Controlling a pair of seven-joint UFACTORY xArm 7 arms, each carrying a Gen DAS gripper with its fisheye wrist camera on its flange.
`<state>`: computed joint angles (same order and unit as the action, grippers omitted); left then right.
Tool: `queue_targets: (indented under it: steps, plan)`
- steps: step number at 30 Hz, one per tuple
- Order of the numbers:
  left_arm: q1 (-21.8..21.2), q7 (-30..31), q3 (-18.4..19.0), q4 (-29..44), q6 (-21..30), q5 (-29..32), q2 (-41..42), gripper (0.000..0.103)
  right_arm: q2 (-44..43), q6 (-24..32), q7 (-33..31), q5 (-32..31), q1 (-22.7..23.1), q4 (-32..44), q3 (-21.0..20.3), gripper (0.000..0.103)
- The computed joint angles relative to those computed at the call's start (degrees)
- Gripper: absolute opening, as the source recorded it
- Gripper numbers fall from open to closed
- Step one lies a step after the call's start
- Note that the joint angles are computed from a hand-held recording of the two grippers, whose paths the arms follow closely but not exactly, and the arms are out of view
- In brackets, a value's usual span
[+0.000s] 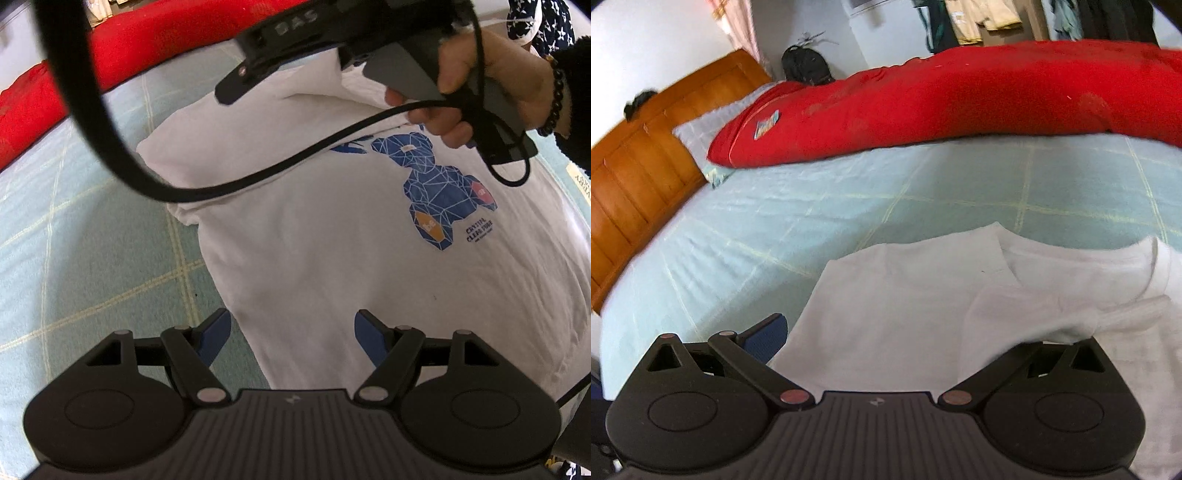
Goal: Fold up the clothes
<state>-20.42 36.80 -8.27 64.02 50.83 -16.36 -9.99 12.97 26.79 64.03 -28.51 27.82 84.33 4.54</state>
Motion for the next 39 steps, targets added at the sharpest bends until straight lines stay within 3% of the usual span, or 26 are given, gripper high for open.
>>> queue_targets:
  steps: [3, 23, 32, 39]
  plan:
    - [0.12, -0.08, 0.10, -0.14, 0.12, -0.05, -0.19, 0.075, 1.89, 3.05, -2.42, -0.49, 0.75, 3.12, 0.26, 0.103]
    - [0.71, -0.17, 0.72, -1.67, -0.05, -0.80, -1.34, 0.075, 9.11, 8.75, -15.79, 4.20, 4.22, 13.07, 0.02, 0.103]
    - [0.87, -0.52, 0.98, -2.83, -0.49, -1.17, -2.24, 0.075, 16.22, 24.57, -29.55, -0.14, 9.57, 26.46, -1.42, 0.103]
    - [1.07, -0.21, 1.47, -3.68, -0.95, -1.78, -2.89, 0.075, 25.90, 41.06, -41.69, -3.02, 14.82, 43.84, -4.55, 0.103]
